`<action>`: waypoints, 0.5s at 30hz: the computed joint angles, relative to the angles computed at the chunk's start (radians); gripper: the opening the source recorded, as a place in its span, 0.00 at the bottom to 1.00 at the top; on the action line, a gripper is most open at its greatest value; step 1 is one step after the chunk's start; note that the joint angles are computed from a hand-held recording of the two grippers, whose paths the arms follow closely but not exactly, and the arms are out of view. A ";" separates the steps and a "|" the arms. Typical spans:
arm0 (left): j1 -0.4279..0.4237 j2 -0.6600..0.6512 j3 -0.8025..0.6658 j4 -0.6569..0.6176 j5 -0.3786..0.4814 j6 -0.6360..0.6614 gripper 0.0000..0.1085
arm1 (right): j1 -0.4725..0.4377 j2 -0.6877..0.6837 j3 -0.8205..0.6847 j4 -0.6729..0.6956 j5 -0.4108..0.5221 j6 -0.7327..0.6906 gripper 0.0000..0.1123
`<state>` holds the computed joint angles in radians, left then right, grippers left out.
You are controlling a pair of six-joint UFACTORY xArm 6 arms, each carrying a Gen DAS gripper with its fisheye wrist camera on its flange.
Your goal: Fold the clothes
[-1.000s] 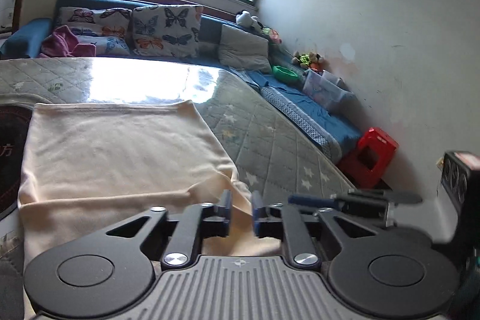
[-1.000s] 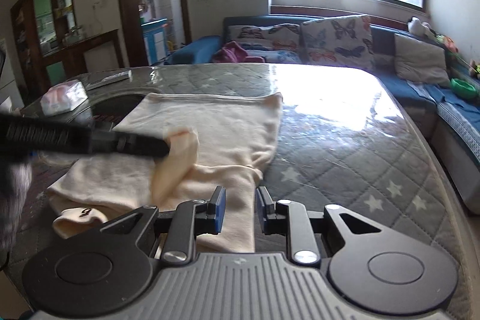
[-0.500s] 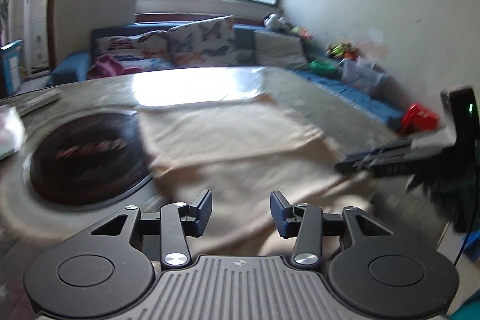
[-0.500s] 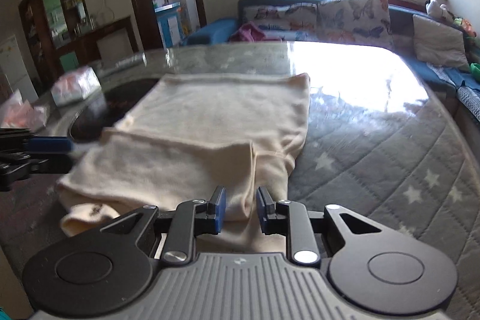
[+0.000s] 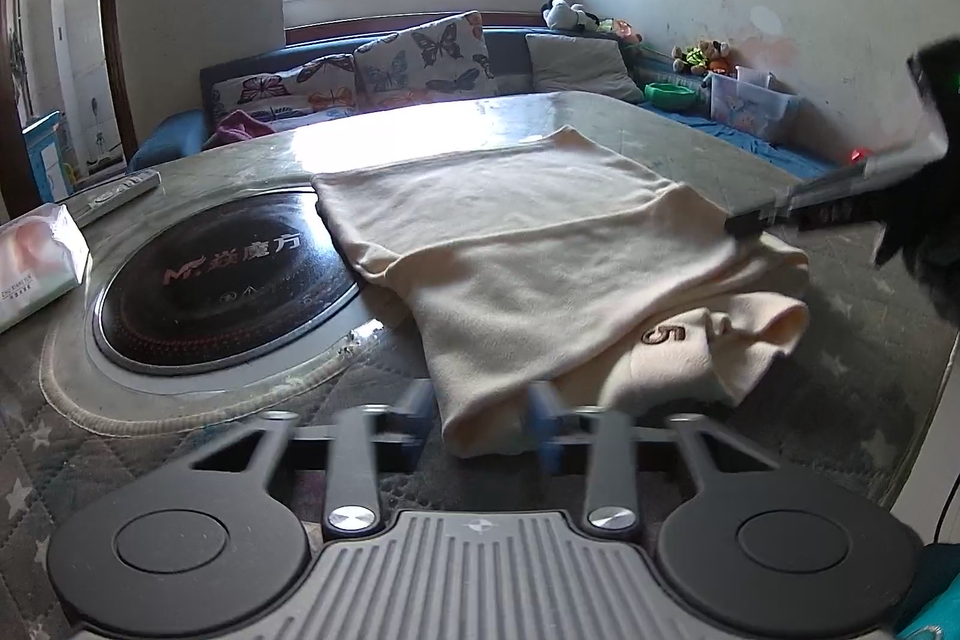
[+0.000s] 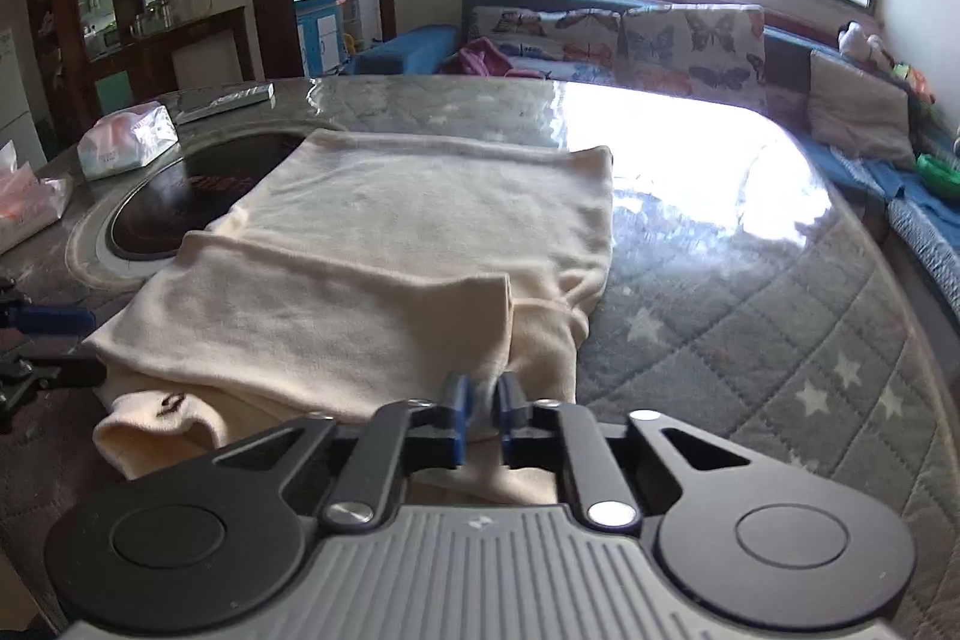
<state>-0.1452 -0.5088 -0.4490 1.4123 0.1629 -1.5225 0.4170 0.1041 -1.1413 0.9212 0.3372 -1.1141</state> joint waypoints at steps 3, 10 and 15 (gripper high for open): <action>0.011 0.001 0.001 0.027 -0.019 -0.017 0.08 | 0.008 -0.036 0.021 0.050 -0.028 -0.045 0.03; 0.052 -0.026 0.031 -0.134 -0.072 0.173 0.11 | -0.012 -0.036 0.045 -0.030 0.012 0.017 0.08; 0.096 -0.061 0.045 -0.364 -0.147 0.403 0.12 | -0.022 -0.046 0.004 0.067 0.027 -0.074 0.10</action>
